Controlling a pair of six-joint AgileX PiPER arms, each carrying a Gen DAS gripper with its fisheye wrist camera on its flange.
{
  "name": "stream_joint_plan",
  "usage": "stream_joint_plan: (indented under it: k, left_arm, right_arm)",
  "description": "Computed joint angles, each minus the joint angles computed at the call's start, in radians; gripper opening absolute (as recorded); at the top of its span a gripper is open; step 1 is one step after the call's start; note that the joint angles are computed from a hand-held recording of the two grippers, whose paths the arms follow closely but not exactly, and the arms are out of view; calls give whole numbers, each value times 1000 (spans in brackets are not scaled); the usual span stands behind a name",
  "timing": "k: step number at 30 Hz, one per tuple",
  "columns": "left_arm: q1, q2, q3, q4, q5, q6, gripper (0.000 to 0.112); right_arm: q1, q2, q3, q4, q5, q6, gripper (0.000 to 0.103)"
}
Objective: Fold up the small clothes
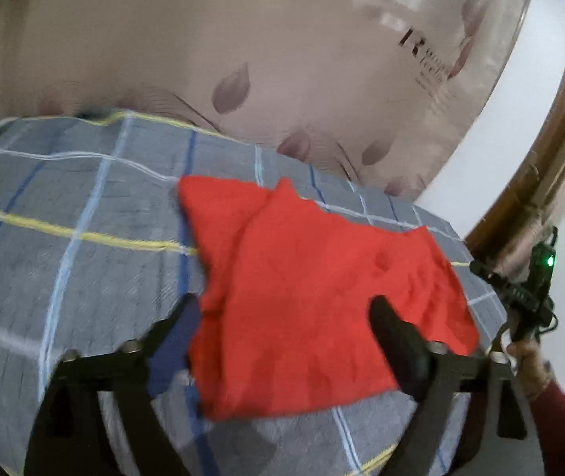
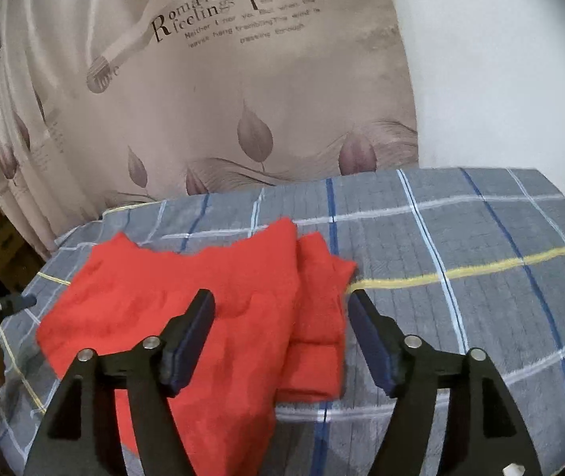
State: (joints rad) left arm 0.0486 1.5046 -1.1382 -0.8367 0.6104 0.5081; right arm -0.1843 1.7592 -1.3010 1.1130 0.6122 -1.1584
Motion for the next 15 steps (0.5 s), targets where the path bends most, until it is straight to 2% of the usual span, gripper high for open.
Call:
stream_joint_plan:
  k: [5, 7, 10, 11, 15]
  left_arm:
    - [77, 246, -269, 28, 226, -77, 89]
    - [109, 344, -367, 4, 334, -85, 89]
    - [125, 417, -441, -47, 403, -23, 89]
    - [128, 447, -482, -54, 440, -15, 89]
    - [129, 539, -610, -84, 506, -5, 88]
  right_arm:
    - [9, 42, 4, -9, 4, 16, 69]
    - [11, 29, 33, 45, -2, -57, 76]
    - [19, 22, 49, 42, -13, -67, 77]
    - [22, 22, 50, 38, -16, -68, 79]
    - [39, 16, 56, 20, -43, -61, 89]
